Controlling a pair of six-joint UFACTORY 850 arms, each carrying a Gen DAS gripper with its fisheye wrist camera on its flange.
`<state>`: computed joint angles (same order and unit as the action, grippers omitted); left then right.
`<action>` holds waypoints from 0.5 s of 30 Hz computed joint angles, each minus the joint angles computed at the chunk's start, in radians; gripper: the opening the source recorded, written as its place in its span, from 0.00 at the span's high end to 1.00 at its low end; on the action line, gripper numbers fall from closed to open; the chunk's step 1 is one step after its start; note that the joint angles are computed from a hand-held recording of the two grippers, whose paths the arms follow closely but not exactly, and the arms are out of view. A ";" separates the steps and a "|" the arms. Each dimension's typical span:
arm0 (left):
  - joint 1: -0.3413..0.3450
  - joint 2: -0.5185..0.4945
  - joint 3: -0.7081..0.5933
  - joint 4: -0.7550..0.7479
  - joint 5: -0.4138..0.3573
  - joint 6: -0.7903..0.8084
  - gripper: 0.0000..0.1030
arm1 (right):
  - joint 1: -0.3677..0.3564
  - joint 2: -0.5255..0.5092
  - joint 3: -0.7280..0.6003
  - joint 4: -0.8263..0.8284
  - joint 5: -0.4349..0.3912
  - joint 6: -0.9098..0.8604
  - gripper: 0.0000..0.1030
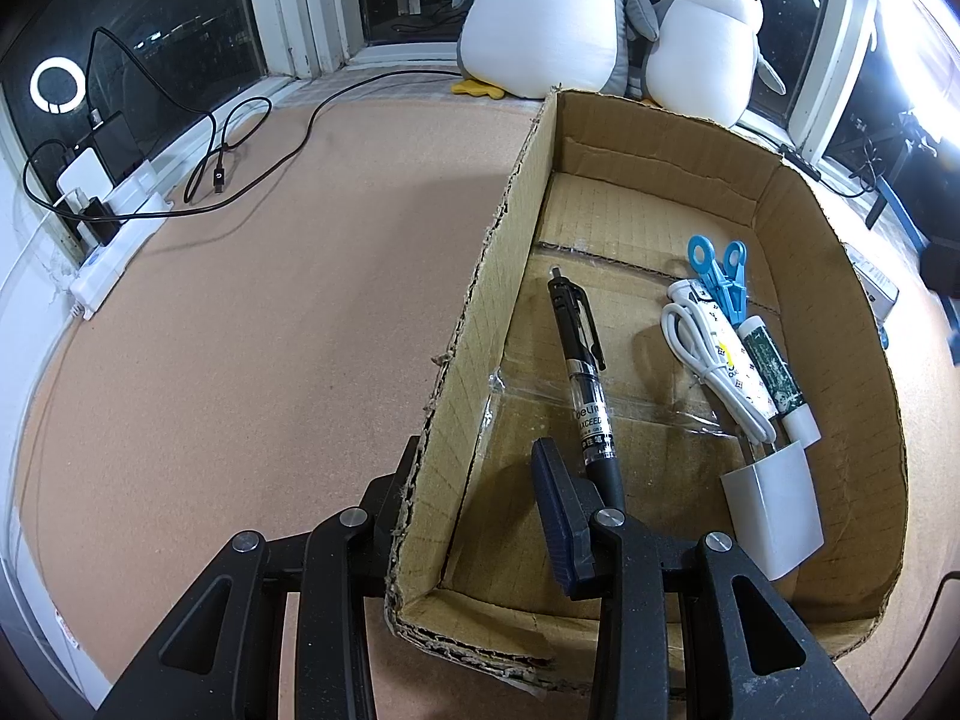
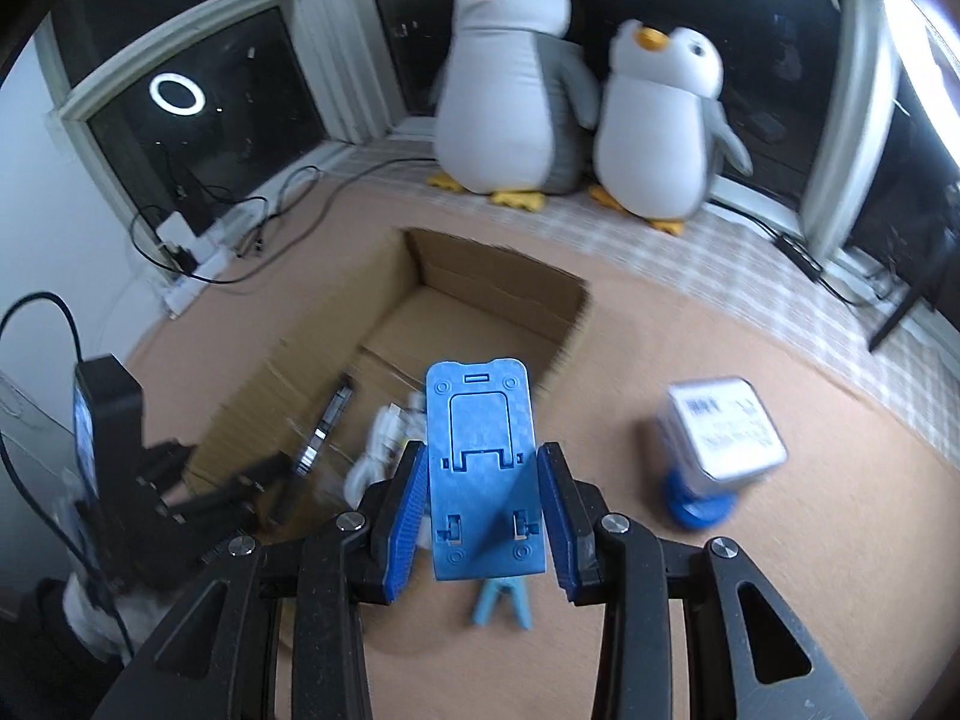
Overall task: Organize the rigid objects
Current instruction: 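Carry the blue phone stand into the box and release it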
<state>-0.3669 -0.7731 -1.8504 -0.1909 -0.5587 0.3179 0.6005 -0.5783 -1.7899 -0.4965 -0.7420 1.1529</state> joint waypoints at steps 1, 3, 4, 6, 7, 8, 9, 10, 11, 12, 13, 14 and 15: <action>0.000 -0.001 -0.002 -0.001 0.000 0.001 0.64 | -0.001 -0.015 -0.022 0.006 0.004 -0.008 0.68; 0.001 -0.002 -0.003 -0.004 -0.001 0.002 0.64 | -0.003 -0.041 -0.060 0.020 0.013 -0.022 0.68; 0.002 -0.003 -0.005 -0.005 -0.002 0.003 0.64 | -0.005 -0.055 -0.079 0.028 0.015 -0.028 0.68; 0.002 -0.004 -0.006 -0.008 -0.003 0.005 0.64 | -0.008 -0.080 -0.114 0.041 0.020 -0.036 0.68; 0.002 -0.005 -0.008 -0.010 -0.004 0.006 0.64 | -0.008 -0.091 -0.129 0.047 0.020 -0.040 0.68; 0.003 -0.006 -0.010 -0.012 -0.005 0.007 0.64 | -0.010 -0.103 -0.144 0.053 0.021 -0.044 0.68; 0.003 -0.007 -0.012 -0.012 -0.006 0.006 0.64 | -0.011 -0.113 -0.158 0.057 0.020 -0.046 0.68; 0.003 -0.007 -0.012 -0.012 -0.006 0.005 0.64 | -0.012 -0.124 -0.171 0.061 0.019 -0.049 0.68; 0.003 -0.007 -0.012 -0.012 -0.006 0.005 0.64 | -0.014 -0.134 -0.184 0.068 0.019 -0.053 0.68; 0.003 -0.007 -0.012 -0.012 -0.006 0.005 0.64 | -0.016 -0.145 -0.198 0.076 0.019 -0.059 0.68; 0.003 -0.007 -0.012 -0.012 -0.006 0.005 0.64 | -0.016 -0.155 -0.210 0.081 0.017 -0.061 0.68; 0.003 -0.007 -0.012 -0.012 -0.006 0.005 0.64 | -0.017 -0.166 -0.226 0.085 0.011 -0.065 0.68; 0.003 -0.007 -0.012 -0.012 -0.006 0.005 0.64 | -0.017 -0.175 -0.237 0.087 0.007 -0.066 0.68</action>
<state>-0.3642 -0.7798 -1.8622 -0.2031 -0.5642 0.3232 0.5831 -0.7531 -2.0273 -0.4098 -0.7347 1.0871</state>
